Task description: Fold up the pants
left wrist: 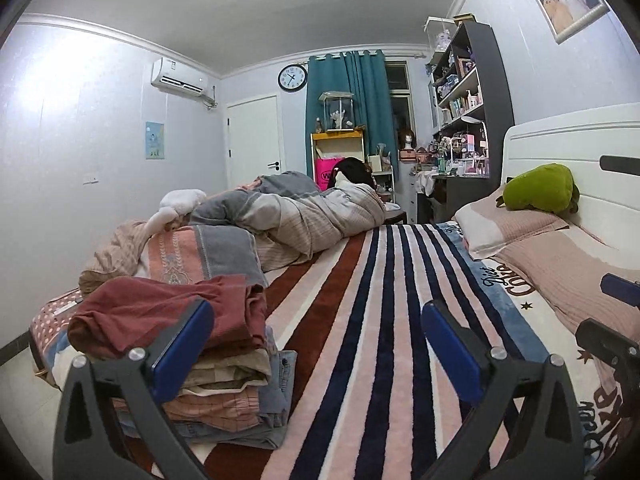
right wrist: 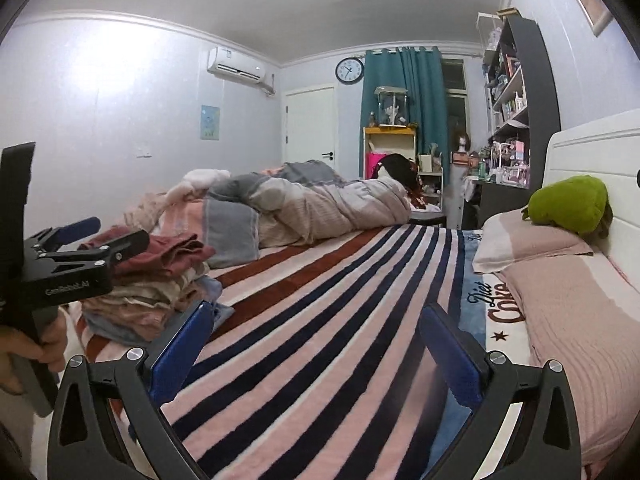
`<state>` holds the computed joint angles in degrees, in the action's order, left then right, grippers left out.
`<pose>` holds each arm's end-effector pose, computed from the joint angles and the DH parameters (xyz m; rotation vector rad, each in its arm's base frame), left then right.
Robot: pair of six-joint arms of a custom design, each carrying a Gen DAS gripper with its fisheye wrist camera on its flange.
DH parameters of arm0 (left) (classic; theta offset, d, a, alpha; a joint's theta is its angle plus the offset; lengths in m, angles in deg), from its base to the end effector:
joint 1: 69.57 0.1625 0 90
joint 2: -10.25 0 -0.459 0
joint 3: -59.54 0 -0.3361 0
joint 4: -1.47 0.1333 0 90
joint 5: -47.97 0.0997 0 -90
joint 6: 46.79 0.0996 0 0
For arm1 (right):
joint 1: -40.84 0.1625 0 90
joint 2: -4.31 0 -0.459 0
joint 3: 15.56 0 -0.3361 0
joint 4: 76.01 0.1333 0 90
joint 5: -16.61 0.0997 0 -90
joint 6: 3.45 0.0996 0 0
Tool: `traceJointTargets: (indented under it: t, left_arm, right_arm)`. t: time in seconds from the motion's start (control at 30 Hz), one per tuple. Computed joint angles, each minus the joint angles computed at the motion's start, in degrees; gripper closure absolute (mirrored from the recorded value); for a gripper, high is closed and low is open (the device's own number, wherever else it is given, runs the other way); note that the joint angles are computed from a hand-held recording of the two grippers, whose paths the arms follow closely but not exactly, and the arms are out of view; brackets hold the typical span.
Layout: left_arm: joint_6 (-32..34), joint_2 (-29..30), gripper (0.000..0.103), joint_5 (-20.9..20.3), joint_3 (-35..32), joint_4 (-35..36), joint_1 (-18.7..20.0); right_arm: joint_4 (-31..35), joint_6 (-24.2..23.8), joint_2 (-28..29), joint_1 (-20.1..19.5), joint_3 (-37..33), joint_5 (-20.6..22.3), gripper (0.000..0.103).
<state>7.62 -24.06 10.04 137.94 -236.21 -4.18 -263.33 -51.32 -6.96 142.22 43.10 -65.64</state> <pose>-0.0808 -0.6852 0.2987 0.2168 1.6071 -1.5187 0.3051 -0.7724 0.0176 1.4168 -2.3183 1.2583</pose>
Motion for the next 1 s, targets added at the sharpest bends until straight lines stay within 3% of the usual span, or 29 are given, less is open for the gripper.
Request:
traceJointTargets:
  t: [0.53,1.0]
  left_arm:
    - [3.19,1.30,0.001,1.48,-1.62,-3.67,-0.51]
    - [3.32,1.50,0.001,1.88,-2.30,-4.76,-0.48]
  right_arm:
    - [0.51,2.12,-0.19,-0.31,0.39,1.97,0.001]
    - [-0.47,1.33,-0.11,-0.08,0.79,0.90,0.001]
